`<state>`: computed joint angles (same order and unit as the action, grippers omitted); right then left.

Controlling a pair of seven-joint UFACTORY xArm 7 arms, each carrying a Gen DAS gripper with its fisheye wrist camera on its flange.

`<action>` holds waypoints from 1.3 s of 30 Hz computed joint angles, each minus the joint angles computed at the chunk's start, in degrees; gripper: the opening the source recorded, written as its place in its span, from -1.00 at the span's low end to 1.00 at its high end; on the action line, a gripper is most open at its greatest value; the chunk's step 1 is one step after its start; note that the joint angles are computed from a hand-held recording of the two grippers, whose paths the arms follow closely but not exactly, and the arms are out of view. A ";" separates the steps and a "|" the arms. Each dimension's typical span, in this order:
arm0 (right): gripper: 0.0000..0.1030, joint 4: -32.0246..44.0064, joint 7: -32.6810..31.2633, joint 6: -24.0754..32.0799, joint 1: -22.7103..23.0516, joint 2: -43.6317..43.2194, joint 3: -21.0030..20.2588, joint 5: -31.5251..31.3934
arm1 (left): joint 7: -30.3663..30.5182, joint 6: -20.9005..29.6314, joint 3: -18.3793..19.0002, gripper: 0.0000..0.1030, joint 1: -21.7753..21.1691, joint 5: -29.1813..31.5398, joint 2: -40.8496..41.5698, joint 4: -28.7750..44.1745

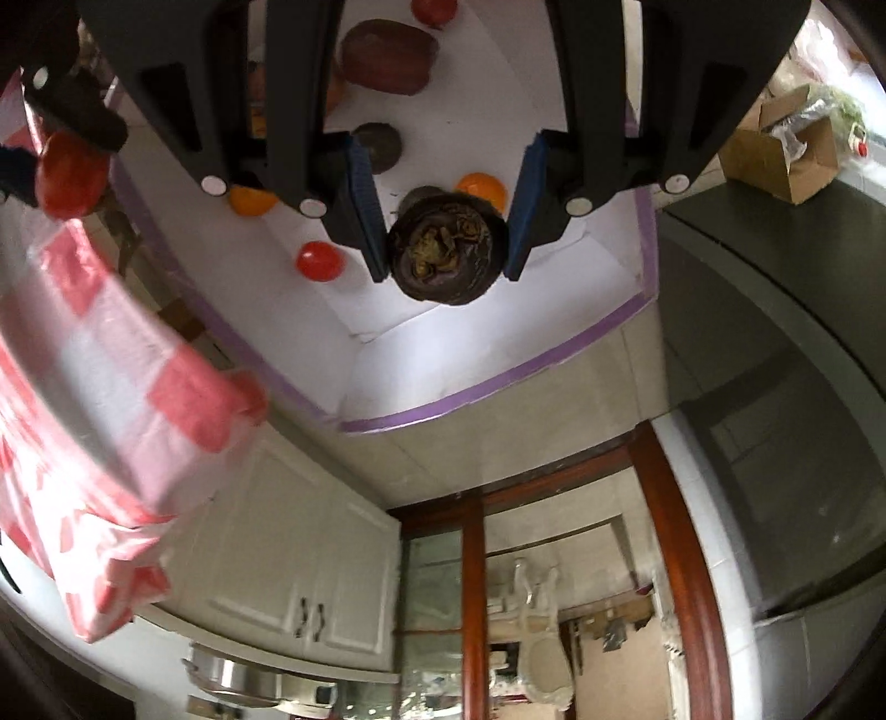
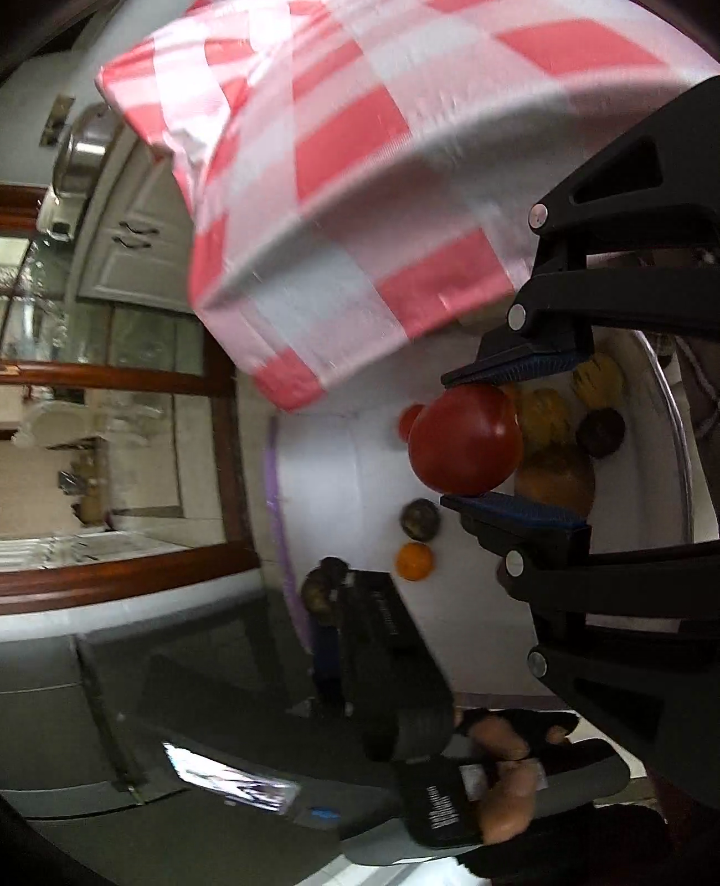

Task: Organize fruits
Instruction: 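Carry the tomato and mangosteen over the white box with both tools, then open both tools to drop the tomato and mangosteen into the box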

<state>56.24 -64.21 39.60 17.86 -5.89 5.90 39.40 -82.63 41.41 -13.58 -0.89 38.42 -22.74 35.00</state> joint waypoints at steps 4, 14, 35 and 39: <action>-0.28 -0.11 0.78 0.16 0.38 0.63 0.65 -1.54 | -0.35 -1.68 0.59 -0.18 0.39 -0.31 -0.43 -1.57; -0.28 0.11 2.40 0.04 0.70 3.00 1.77 -5.46 | 0.79 -4.14 1.55 -0.18 0.87 -2.53 0.27 -3.31; 0.19 1.90 1.63 1.88 0.40 4.09 2.24 -3.75 | 1.13 0.34 0.93 0.78 2.27 1.60 -2.83 -2.69; 0.53 4.06 -1.02 4.60 -0.29 3.06 1.55 -2.40 | 0.62 8.27 -1.81 0.96 4.15 5.36 -5.47 -0.50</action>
